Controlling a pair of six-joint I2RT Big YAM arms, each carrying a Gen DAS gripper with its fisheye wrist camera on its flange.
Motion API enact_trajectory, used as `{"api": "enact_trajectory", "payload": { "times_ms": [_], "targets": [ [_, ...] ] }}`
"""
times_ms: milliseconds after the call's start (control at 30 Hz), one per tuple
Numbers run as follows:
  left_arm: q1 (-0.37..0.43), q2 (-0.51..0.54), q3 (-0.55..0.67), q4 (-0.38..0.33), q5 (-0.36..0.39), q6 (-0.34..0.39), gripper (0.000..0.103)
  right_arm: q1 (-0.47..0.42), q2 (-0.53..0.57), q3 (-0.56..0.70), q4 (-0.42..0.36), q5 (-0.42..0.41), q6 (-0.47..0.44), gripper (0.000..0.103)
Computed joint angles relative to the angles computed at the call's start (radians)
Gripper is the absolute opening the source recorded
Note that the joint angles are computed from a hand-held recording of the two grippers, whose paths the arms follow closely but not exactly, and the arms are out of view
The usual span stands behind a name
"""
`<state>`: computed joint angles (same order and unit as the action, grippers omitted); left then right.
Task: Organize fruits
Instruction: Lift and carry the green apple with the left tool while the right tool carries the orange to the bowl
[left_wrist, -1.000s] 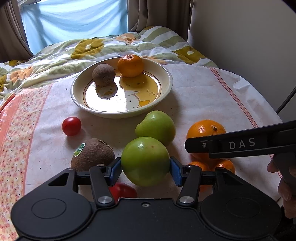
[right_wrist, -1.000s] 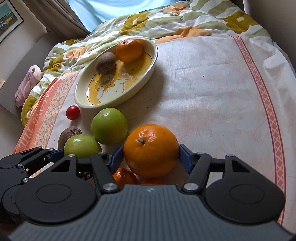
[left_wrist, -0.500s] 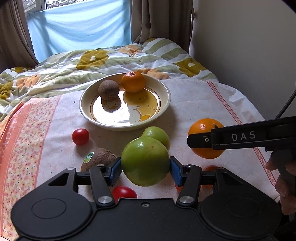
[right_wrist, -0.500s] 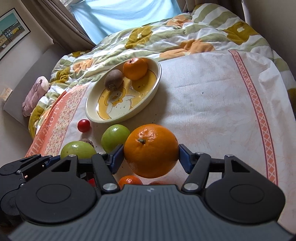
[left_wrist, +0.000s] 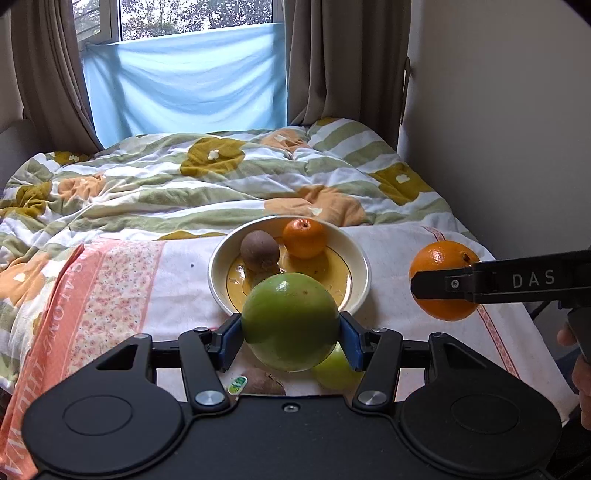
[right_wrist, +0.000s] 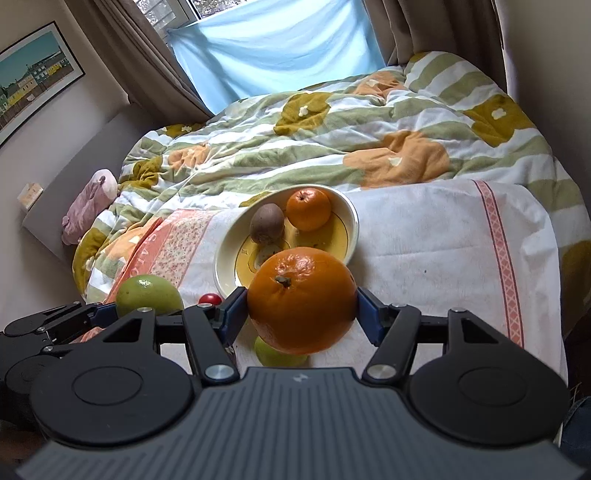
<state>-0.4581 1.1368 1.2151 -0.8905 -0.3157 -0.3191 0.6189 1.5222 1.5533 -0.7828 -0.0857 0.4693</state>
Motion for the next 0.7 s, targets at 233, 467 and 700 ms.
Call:
{"api": "enact_trajectory", "payload": {
  "times_ms": [233, 467, 700],
  "targets": [
    [0.109, 0.054, 0.073, 0.013, 0.064, 0.107, 0.059, 0.013, 0.098, 0.150, -0.032, 0.008, 0.012, 0.077],
    [0.210, 0.134, 0.111, 0.050, 0.153, 0.224, 0.059, 0.025, 0.226, 0.299, -0.074, 0.024, 0.039, 0.077],
    [0.271, 0.226, 0.133, 0.076, 0.243, 0.352, 0.059, 0.028, 0.336, 0.405, -0.120, 0.049, 0.081, 0.077]
  ]
}}
